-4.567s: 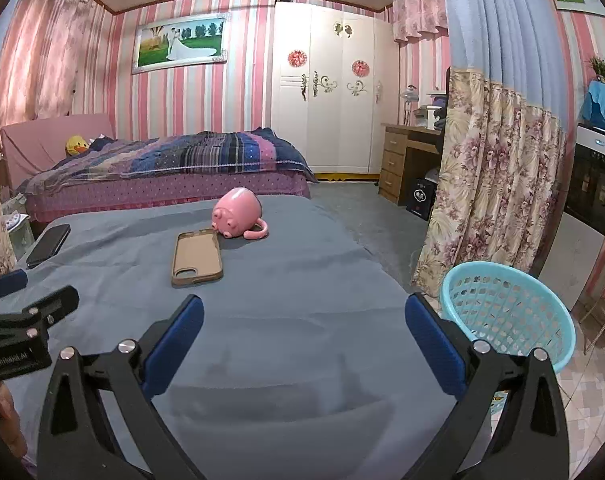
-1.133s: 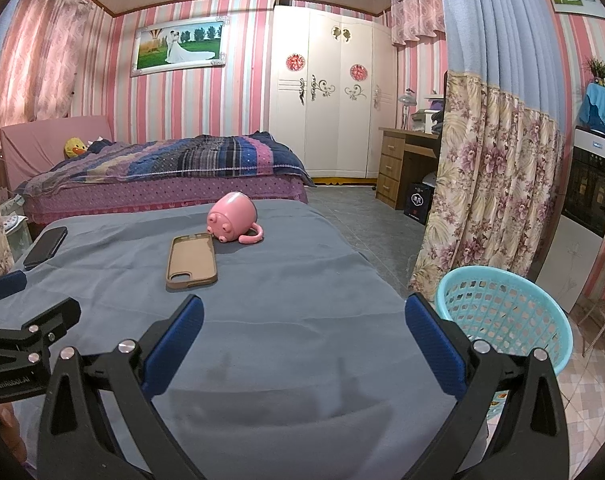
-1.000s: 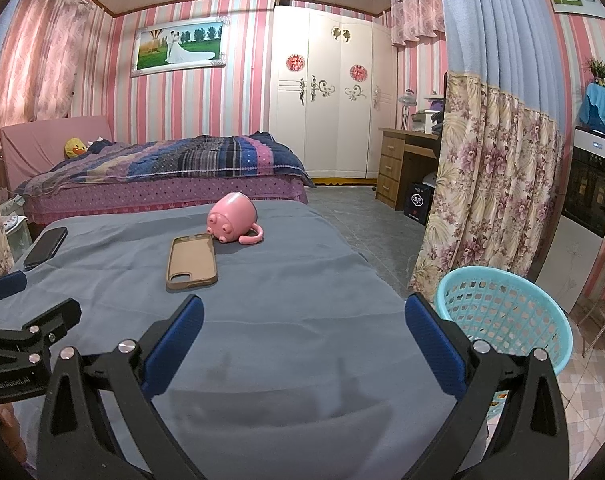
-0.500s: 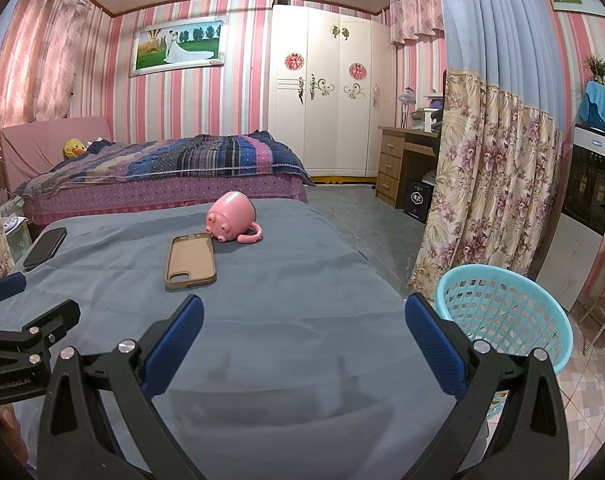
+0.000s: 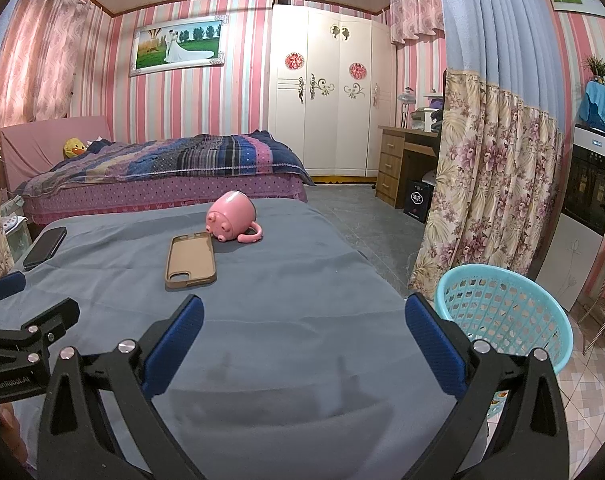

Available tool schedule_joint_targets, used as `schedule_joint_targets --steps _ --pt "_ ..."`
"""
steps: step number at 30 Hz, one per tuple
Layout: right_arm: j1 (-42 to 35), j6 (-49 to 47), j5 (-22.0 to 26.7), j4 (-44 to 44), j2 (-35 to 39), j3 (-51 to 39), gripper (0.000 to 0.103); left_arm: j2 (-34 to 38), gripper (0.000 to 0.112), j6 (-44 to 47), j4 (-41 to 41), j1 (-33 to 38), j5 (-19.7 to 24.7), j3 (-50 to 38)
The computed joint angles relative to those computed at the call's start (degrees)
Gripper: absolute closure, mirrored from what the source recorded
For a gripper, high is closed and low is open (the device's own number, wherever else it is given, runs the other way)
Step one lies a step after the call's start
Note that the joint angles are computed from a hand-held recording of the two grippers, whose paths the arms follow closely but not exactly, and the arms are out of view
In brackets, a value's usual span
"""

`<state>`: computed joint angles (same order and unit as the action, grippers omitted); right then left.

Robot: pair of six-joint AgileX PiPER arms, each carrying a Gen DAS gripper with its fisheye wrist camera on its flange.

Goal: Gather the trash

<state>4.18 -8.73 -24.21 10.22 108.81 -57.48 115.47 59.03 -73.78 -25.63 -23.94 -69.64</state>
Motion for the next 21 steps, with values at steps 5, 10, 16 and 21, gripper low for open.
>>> schedule_joint_targets --steps 5,10,16,21 --pt "0.11 -0.18 -0.12 0.23 -0.01 0.04 0.005 -0.02 0.015 0.01 -0.01 -0.03 -0.05 -0.05" --pt "0.09 -0.19 -0.07 0.21 0.00 0.01 0.005 -0.03 0.015 0.17 -0.10 -0.07 -0.08 -0.04" --pt "0.10 -0.26 -0.07 0.27 -0.01 0.00 0.005 0.10 0.015 -0.61 0.23 0.30 0.31 -0.05" --pt "-0.16 0.18 0.12 -0.31 -0.07 -0.02 0.005 0.09 0.015 -1.05 0.52 0.42 0.38 0.08"
